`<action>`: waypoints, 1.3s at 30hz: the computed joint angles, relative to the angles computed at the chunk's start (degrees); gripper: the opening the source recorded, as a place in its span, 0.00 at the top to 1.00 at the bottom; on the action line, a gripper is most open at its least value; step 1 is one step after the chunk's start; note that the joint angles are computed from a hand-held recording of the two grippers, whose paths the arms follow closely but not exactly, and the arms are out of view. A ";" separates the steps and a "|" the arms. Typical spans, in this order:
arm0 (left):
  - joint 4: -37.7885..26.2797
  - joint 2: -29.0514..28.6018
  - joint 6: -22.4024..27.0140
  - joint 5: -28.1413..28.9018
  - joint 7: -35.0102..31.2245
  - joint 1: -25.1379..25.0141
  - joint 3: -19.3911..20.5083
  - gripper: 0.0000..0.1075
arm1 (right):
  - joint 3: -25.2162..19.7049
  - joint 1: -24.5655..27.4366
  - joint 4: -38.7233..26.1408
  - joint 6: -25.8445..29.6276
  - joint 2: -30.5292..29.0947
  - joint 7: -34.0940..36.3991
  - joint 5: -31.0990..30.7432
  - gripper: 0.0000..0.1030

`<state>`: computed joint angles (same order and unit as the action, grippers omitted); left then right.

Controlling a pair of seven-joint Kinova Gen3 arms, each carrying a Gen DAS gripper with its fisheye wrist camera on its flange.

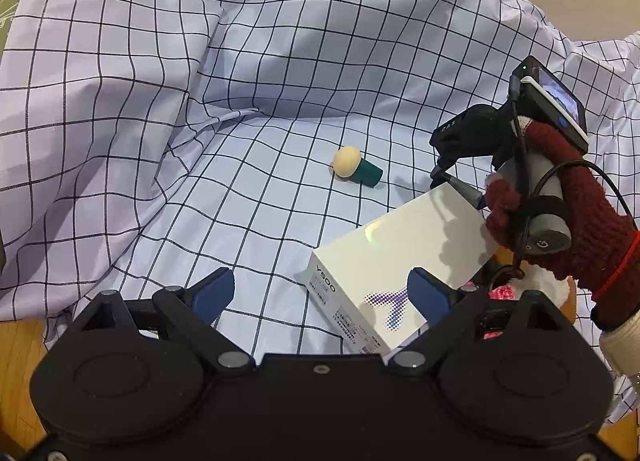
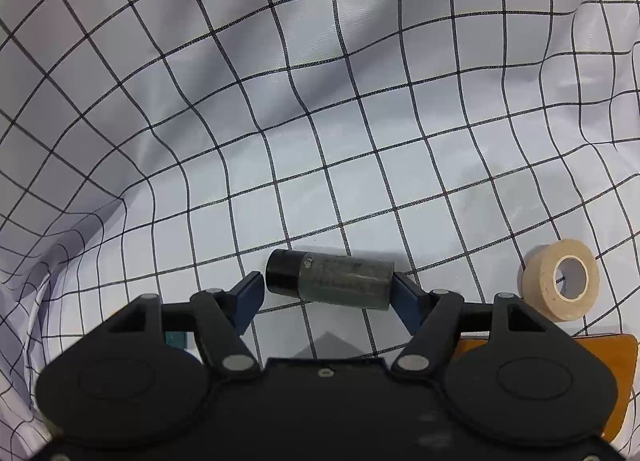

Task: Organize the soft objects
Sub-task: 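Close the left gripper on the cream-and-teal knob while the right gripper holds the cylinder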

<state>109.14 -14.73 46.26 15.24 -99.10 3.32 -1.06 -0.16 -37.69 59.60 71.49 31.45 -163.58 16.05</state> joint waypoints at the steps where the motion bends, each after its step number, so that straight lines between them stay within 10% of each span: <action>1: -0.03 0.03 0.02 0.08 -0.13 0.04 -0.10 0.16 | -0.01 -0.05 -0.08 0.01 0.16 0.00 0.04 0.33; 24: -2.88 2.55 -0.70 -3.10 2.82 -0.06 2.03 0.16 | 0.57 -1.75 5.38 -4.10 -2.82 -0.95 4.33 0.33; 33: -9.77 11.02 -2.87 -13.85 9.69 0.60 7.44 0.16 | -0.89 -3.03 16.05 -9.64 -11.79 -4.46 11.28 0.33; 39: -18.17 19.54 1.84 -10.93 6.62 2.30 6.03 0.16 | -3.33 -1.83 22.67 -12.17 -17.02 -6.81 14.52 0.33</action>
